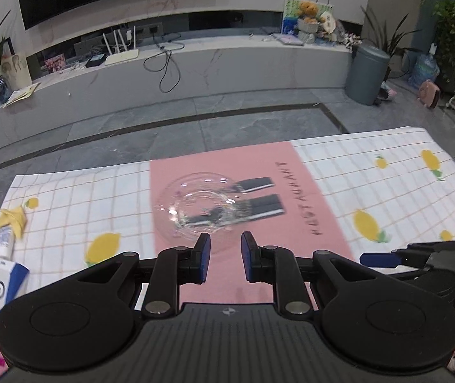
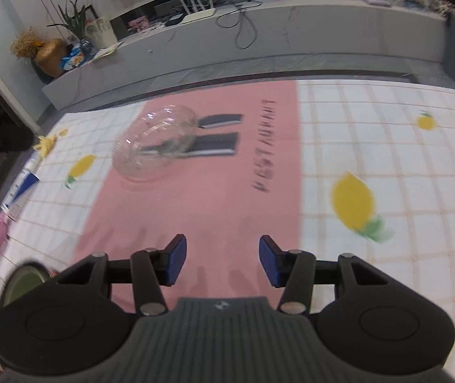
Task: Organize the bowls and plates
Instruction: 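Move both grippers toward the clear dotted glass plate on the pink runner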
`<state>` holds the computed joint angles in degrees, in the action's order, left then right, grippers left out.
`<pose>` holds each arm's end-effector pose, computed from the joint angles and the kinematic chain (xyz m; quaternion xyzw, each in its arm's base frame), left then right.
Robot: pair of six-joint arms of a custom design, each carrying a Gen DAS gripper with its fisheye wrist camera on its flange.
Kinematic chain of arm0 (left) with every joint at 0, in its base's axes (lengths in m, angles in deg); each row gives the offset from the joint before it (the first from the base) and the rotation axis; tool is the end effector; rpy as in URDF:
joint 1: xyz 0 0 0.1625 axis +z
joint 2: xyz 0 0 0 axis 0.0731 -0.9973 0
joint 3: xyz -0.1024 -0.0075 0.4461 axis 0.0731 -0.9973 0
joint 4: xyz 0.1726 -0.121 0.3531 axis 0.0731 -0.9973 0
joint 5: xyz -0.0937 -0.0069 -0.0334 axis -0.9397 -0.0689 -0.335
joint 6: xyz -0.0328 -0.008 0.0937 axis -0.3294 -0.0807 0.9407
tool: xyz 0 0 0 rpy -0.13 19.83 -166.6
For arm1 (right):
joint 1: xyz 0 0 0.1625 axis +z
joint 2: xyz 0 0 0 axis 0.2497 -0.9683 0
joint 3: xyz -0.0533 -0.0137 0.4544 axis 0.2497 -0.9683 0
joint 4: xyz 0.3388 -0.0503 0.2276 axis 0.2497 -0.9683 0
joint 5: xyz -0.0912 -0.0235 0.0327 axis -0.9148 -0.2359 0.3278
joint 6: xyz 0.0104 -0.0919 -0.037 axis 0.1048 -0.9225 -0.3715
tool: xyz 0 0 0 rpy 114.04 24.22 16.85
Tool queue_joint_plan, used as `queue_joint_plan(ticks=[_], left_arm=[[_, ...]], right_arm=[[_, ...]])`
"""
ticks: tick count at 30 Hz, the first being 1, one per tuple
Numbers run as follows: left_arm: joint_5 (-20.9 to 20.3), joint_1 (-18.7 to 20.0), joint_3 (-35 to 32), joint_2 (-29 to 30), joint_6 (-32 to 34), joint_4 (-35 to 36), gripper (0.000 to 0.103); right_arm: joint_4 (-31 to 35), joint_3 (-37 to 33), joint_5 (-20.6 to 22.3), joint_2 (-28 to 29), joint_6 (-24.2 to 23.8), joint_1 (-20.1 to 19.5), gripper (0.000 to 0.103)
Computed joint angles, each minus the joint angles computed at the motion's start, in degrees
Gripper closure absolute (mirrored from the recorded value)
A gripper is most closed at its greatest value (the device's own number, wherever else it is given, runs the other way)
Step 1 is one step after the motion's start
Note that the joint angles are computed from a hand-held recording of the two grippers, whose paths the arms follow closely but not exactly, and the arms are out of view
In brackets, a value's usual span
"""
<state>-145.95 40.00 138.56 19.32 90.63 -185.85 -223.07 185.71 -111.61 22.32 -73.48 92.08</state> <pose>-0.3302 -0.5782 0.2139 0.4275 0.8614 -0.1499 0.2295 0.2077 -0.4779 0.2103 -0.0688 -0.8882 0.3505 0.2889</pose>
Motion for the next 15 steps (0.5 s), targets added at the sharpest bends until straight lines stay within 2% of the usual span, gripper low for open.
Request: queue_joint_plan(ticks=[2, 6, 11, 15], left_arm=[[-0.2, 1.5, -2.8, 1.6, -0.4, 2.5, 0.08], [-3.6, 5.1, -8.5, 5.0, -0.2, 6.7, 0.08], [-4.2, 8.6, -12.8, 8.5, -0.3, 7.7, 0.08], [-4.6, 10.9, -15.9, 11.5, -2.5, 8.4, 0.08]], right_arm=[[1.6, -2.8, 0.9, 1.4, -0.5, -0.6, 0.053], [3.0, -7.5, 3.3, 4.2, -1.6, -2.3, 0.053], [4.5, -11.7, 8.7, 6.0, 0.7, -5.6, 0.054], [4.1, -15.0, 10.6, 7.9, 1.7, -7.7, 0.054]])
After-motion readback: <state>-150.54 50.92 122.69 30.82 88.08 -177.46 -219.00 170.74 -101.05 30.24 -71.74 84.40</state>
